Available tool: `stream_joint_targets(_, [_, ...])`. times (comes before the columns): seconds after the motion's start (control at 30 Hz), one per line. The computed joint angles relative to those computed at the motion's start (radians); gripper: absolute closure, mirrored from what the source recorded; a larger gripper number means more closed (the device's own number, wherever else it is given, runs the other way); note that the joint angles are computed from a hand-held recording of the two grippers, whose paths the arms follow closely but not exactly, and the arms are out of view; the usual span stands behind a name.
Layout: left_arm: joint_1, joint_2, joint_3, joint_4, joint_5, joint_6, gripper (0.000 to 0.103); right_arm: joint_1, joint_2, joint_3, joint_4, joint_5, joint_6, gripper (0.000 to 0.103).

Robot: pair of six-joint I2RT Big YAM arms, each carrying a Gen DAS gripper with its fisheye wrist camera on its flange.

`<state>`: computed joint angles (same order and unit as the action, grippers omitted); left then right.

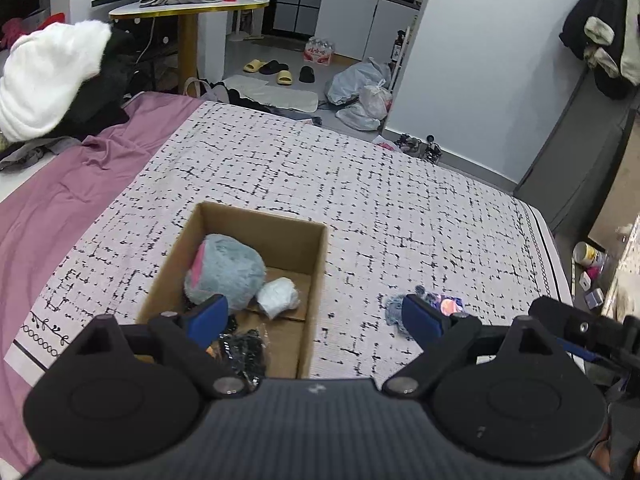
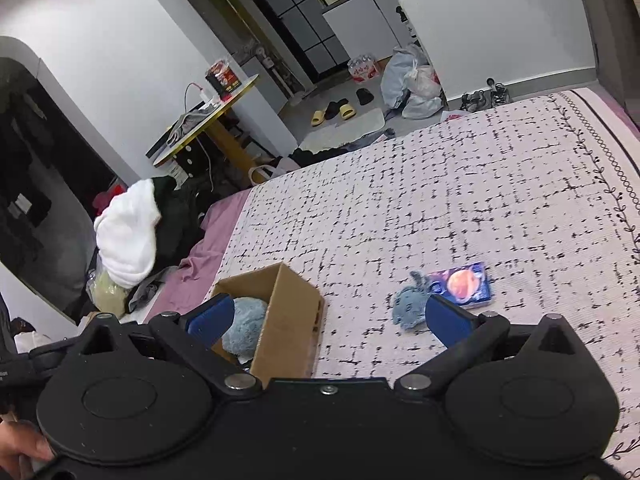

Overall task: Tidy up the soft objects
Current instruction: 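Grasp the small grey-blue plush with the left gripper while the right grasps the blue packet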

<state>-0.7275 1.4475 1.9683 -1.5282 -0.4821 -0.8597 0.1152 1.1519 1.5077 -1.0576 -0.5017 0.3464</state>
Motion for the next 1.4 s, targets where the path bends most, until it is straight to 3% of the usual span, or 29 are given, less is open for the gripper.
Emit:
stream_joint_targets(0.43, [-0.061, 0.129, 0.144, -0.066, -0.067, -0.052, 0.010, -0.143, 0.055, 0.028, 0.000, -0.065, 0.010, 0.000])
stream_joint_targets(0.67, [-0.069, 0.207, 0.204, -0.052, -0.056, -0.006, 0.010, -0.183, 0.069, -0.054, 0.094, -0.088, 0.042, 0.000])
stream_joint_targets(0.77, [-0.063, 0.234, 0.216, -0.046, -0.037, -0.002, 0.010, -0.196, 0.085, -0.080, 0.103, -0.115, 0.046, 0.000])
stream_joint_targets(1.13, [-0.028, 0.301, 0.187, 0.041, 0.033, -0.022, 0.014, -0.177, 0.156, -0.082, 0.114, -0.081, 0.026, 0.001])
stream_joint_targets(1.4, [0.009, 0.347, 0.154, 0.098, 0.127, -0.059, 0.023, -0.168, 0.214, -0.064, 0.087, -0.102, 0.023, 0.001])
